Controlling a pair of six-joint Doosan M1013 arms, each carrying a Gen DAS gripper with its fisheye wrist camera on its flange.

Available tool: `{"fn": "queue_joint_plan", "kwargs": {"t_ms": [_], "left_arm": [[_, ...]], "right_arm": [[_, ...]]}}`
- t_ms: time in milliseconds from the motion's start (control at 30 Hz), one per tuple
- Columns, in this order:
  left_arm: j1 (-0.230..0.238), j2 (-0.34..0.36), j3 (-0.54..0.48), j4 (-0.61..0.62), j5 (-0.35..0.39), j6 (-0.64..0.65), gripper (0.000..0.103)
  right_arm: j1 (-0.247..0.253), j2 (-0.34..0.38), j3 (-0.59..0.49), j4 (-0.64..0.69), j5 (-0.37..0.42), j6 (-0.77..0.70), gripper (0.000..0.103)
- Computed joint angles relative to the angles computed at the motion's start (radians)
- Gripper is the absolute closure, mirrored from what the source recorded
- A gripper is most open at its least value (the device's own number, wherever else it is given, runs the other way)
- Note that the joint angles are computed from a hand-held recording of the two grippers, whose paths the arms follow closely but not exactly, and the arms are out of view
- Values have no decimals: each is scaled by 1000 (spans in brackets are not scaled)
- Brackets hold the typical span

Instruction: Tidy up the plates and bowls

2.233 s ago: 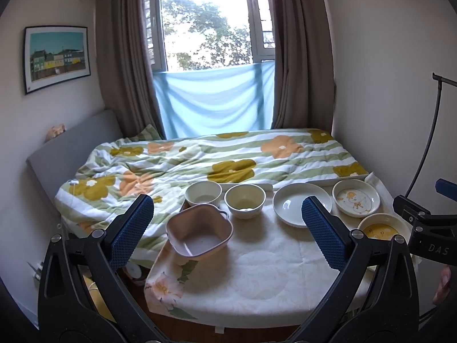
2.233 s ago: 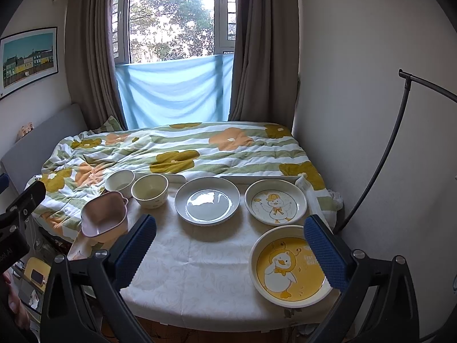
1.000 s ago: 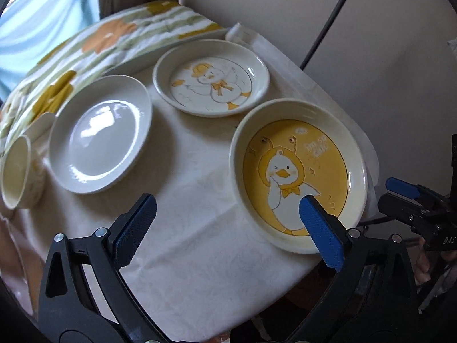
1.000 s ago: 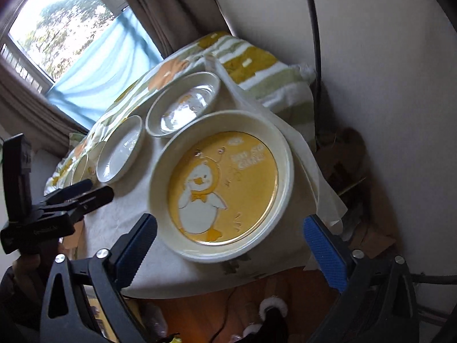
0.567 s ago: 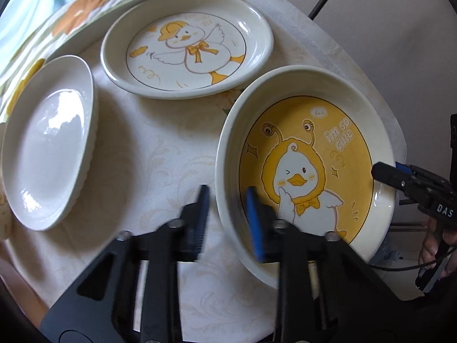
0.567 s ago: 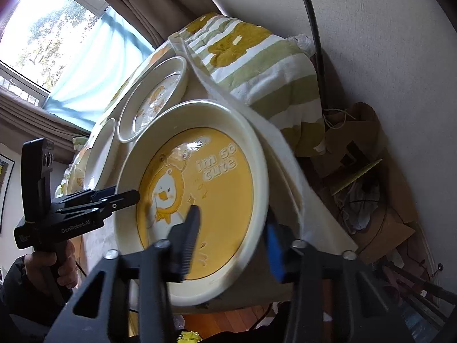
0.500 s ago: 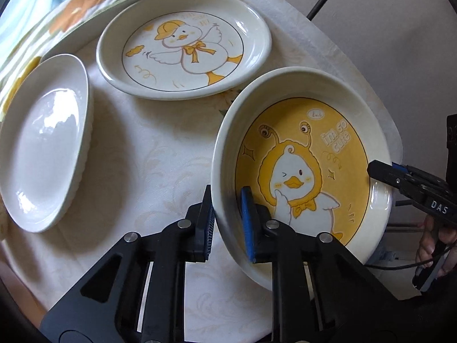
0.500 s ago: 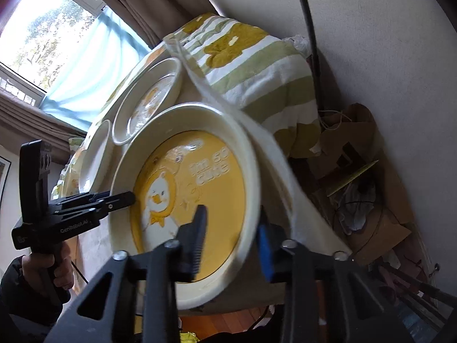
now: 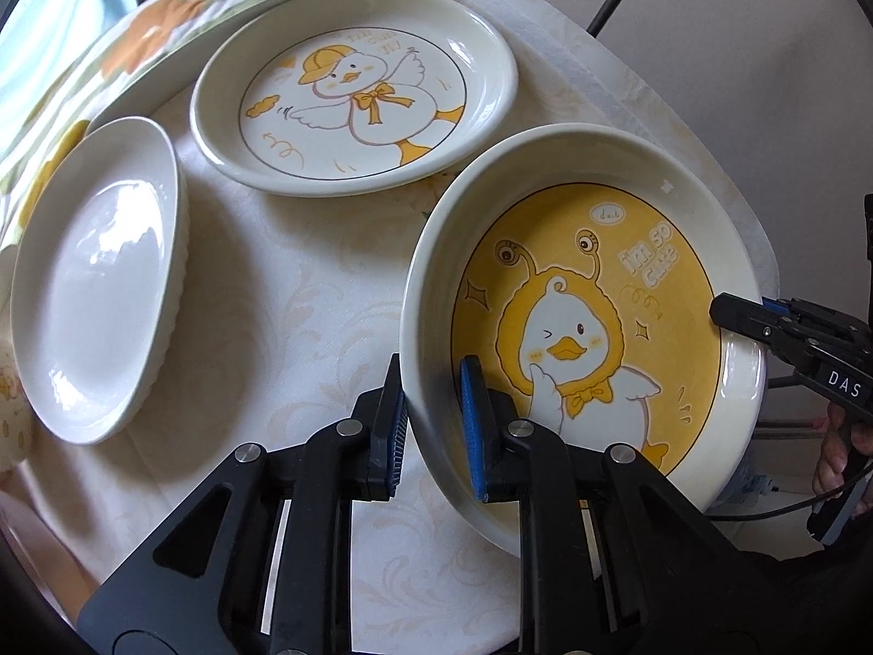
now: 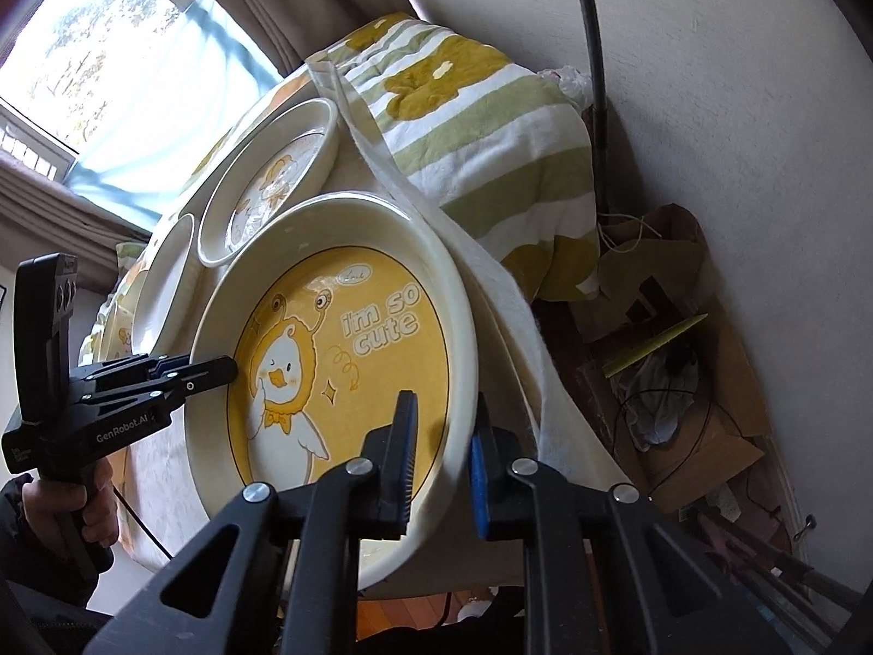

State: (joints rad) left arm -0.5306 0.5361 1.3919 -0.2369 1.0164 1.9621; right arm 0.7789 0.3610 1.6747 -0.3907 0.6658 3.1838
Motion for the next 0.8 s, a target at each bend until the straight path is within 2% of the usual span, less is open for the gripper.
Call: {"fn": "queue_joint_plan", "kwargs": {"t_ms": [233, 467, 700, 800], "left_arm": [[30, -46, 43, -31, -43, -39, 88], [87, -147, 134, -51, -119, -123, 88], [155, -244, 227, 7, -183, -218, 88], [199, -274, 261, 26, -189, -251, 88]], "right_arm": [[-6, 4, -37, 41, 11, -150, 87], [-10, 34, -146, 103, 44, -370, 87], [0, 116, -300, 174, 48, -596, 87], [12, 166, -369, 228, 47, -670, 87]]}}
